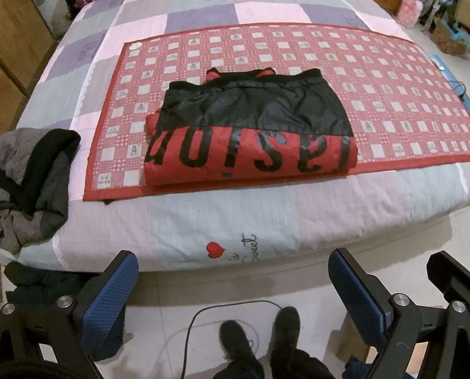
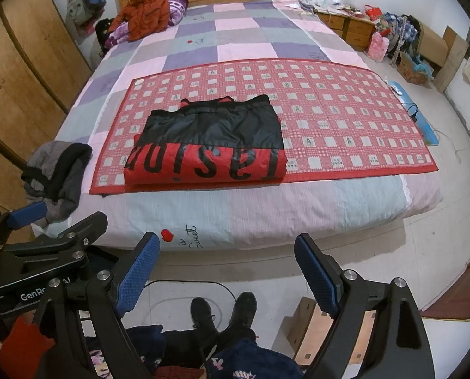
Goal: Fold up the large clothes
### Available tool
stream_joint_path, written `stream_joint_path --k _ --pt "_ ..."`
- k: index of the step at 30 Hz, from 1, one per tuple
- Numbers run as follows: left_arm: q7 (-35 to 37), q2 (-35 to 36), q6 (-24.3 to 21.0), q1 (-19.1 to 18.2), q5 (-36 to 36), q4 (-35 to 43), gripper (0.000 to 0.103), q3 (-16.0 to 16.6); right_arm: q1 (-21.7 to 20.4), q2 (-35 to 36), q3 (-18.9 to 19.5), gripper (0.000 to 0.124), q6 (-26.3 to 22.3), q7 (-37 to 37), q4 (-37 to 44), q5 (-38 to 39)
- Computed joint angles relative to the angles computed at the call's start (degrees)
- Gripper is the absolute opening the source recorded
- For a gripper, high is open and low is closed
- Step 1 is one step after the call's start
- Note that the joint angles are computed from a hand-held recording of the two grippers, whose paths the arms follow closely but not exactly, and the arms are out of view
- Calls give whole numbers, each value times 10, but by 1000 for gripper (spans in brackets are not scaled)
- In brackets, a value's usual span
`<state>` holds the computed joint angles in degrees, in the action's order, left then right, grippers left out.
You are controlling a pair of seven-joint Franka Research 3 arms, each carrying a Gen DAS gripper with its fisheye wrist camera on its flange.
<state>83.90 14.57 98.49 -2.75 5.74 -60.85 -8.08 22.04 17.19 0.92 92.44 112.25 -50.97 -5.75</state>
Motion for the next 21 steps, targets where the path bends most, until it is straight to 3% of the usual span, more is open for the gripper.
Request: stream_joint_path --k 21 --pt "0 6 -5 -2 0 8 99 -1 0 3 -1 89 -2 -1 4 0"
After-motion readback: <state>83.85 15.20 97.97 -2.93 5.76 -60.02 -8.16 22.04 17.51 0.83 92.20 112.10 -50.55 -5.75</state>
